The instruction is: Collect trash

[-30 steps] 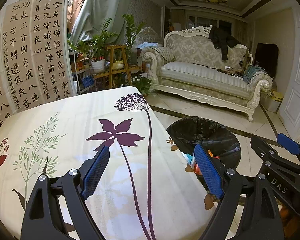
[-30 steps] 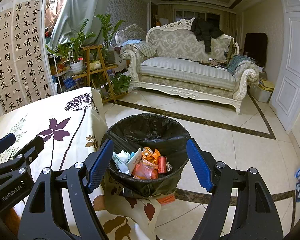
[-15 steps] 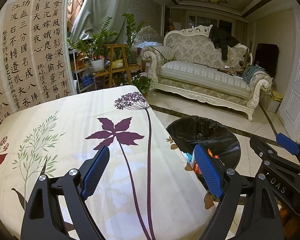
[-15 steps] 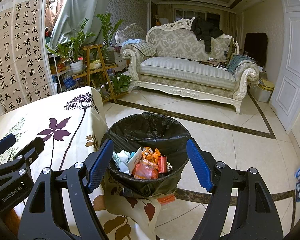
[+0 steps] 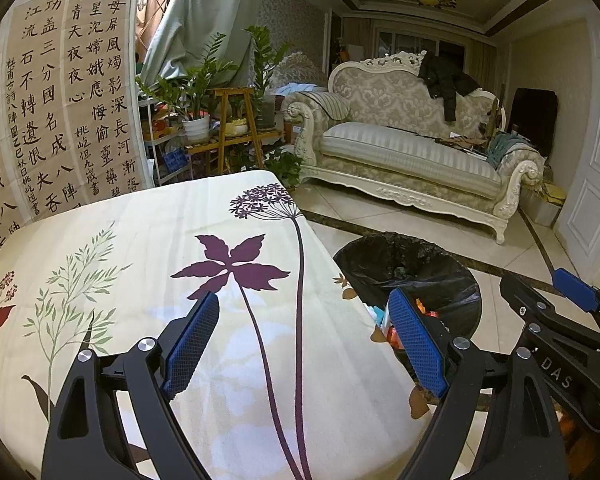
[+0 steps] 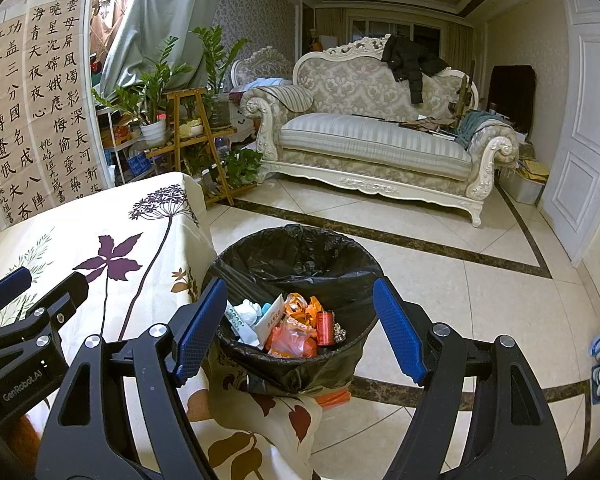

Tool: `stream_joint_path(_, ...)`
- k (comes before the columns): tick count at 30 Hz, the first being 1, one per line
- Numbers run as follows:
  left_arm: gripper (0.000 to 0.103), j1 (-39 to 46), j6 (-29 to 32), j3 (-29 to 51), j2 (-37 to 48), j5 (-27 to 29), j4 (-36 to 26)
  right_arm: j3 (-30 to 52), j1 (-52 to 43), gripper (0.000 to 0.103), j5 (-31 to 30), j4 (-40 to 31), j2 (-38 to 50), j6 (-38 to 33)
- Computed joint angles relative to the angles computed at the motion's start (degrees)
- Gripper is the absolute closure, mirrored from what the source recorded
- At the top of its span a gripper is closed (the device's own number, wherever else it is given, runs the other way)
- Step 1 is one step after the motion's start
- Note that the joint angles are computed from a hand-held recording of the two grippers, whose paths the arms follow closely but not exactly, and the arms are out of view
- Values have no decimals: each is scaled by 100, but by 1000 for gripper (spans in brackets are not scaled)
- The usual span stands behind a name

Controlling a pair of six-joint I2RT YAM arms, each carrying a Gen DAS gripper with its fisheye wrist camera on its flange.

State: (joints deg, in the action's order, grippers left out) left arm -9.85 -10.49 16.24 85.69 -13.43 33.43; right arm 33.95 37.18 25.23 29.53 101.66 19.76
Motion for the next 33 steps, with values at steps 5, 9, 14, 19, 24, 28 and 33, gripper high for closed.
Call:
stream_joint_path(5, 19, -44, -34, -2, 3, -49, 6, -3, -1, 29, 0, 15, 10, -6)
stream_joint_path(9, 19, -120, -66, -25, 21, -101, 65, 1, 4, 29, 7, 12, 14, -1)
stream_joint_path(14, 19, -107, -86, -35, 12, -78, 73, 1, 4, 29, 5, 11, 13, -1)
stream_joint_path(19, 19, -223, -321, 0, -42, -124, -43, 6, 7, 29, 8, 1, 12, 0)
stream_joint_path(24, 19, -305, -334, 27, -20, -224, -60, 24, 6, 29, 4, -18, 21, 0)
stream_joint_path(28, 19, -296, -410, 107, 6, -300, -194, 53, 52, 29, 21, 5, 75, -7)
stream_joint_path(33, 19, 13, -340, 197, 104, -110, -353, 310, 242, 29, 18, 30, 461, 20)
